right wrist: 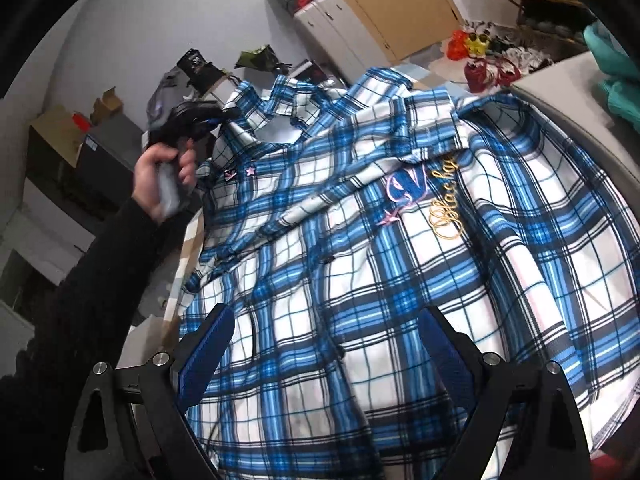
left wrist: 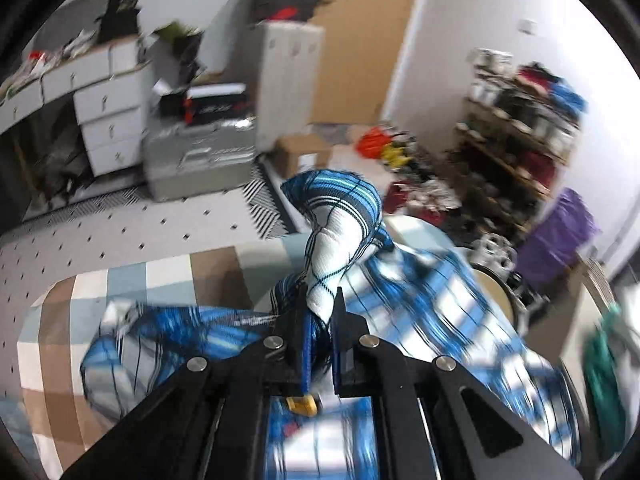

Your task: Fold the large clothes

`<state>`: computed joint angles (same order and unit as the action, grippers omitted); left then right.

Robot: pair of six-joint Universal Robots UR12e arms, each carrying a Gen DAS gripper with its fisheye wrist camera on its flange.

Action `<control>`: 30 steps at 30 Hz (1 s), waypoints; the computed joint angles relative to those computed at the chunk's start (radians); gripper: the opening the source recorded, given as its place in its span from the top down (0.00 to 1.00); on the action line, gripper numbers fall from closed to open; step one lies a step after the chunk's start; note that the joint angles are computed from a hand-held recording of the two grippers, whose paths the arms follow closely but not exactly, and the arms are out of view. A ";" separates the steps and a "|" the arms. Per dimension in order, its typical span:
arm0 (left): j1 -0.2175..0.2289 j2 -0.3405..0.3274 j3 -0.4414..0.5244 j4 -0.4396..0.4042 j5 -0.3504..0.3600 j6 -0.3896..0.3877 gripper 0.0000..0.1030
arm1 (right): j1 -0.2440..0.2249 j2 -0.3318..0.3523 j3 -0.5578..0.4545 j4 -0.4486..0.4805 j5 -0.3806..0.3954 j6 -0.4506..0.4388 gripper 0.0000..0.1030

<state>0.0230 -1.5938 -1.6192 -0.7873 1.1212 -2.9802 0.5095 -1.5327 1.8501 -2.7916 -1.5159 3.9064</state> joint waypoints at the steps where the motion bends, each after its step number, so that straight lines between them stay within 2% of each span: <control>1: 0.013 0.022 -0.022 -0.020 -0.046 0.024 0.98 | 0.005 0.001 -0.003 0.000 -0.010 -0.005 0.09; 5: 0.058 0.074 -0.089 -0.046 -0.163 0.045 0.98 | 0.025 0.012 -0.021 0.008 -0.066 -0.039 0.09; 8: 0.065 0.079 -0.109 -0.054 -0.179 0.040 0.98 | 0.036 0.022 -0.048 0.041 -0.134 -0.066 0.09; 10: 0.072 0.074 -0.111 -0.078 -0.202 0.035 0.98 | 0.027 0.026 -0.067 0.008 -0.146 -0.079 0.09; 11: 0.077 0.074 -0.115 -0.076 -0.213 0.016 0.98 | 0.022 0.035 -0.092 0.005 -0.162 -0.112 0.09; 13: 0.083 0.068 -0.103 -0.097 -0.240 0.016 0.98 | 0.015 0.064 -0.162 0.057 -0.198 -0.178 0.04; 14: 0.082 0.065 -0.100 -0.096 -0.242 0.014 0.98 | 0.012 0.098 -0.227 0.107 -0.231 -0.227 0.04; 16: 0.085 0.064 -0.097 -0.110 -0.257 0.018 0.98 | 0.003 0.155 -0.306 0.110 -0.240 -0.278 0.04; 20: 0.099 0.074 -0.115 -0.127 -0.274 0.023 0.98 | -0.039 0.314 -0.559 0.278 -0.122 -0.351 0.05; 21: 0.101 0.074 -0.117 -0.130 -0.281 0.029 0.98 | -0.044 0.336 -0.594 0.304 -0.112 -0.375 0.05; 22: 0.098 0.073 -0.118 -0.134 -0.280 0.039 0.98 | -0.048 0.384 -0.669 0.372 -0.112 -0.428 0.06; 23: 0.097 0.073 -0.118 -0.145 -0.276 0.055 0.98 | -0.045 0.425 -0.736 0.445 -0.148 -0.470 0.06; 27: 0.104 0.069 -0.110 -0.167 -0.308 0.079 0.98 | -0.044 0.527 -0.879 0.601 -0.199 -0.559 0.08; 28: 0.105 0.068 -0.109 -0.167 -0.313 0.078 0.98 | -0.043 0.551 -0.912 0.632 -0.218 -0.578 0.15; 30: 0.106 0.065 -0.102 -0.181 -0.315 0.088 0.97 | -0.038 0.580 -0.952 0.678 -0.275 -0.595 0.34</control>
